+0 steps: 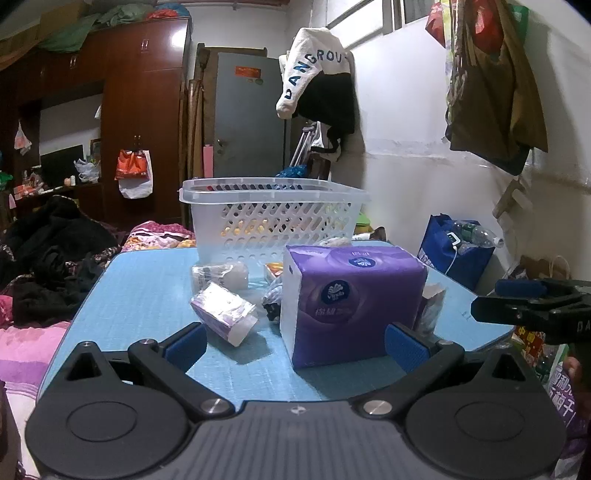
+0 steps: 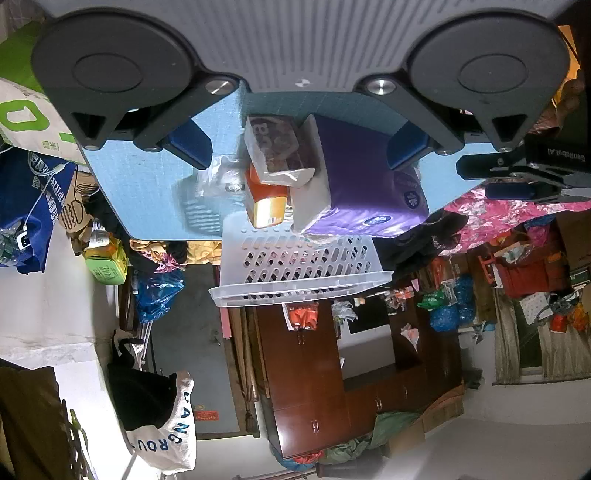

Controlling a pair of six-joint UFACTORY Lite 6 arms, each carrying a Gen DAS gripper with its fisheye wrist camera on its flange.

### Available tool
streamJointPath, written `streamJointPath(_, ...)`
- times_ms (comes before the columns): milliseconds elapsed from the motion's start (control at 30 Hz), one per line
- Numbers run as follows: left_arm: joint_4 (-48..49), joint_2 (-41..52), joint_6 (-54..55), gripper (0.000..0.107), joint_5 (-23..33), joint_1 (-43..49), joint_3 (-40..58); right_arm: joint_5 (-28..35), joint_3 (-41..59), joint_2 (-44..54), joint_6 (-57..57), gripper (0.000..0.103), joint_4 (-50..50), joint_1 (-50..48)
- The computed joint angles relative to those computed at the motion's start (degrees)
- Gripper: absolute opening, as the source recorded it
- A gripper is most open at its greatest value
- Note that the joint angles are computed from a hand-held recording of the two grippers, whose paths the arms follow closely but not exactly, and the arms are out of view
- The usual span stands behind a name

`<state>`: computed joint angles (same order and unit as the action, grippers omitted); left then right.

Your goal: Organize objects

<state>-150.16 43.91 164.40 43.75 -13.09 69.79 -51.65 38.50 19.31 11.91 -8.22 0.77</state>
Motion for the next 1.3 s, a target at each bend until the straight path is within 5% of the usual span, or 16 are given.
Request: streamJointPath(1300,0.8,0.6,-0.1,0.103,-1.5,-0.4,0.9,-0.3,0.0,0.3,-0.3,0.103,-0.3,0.1)
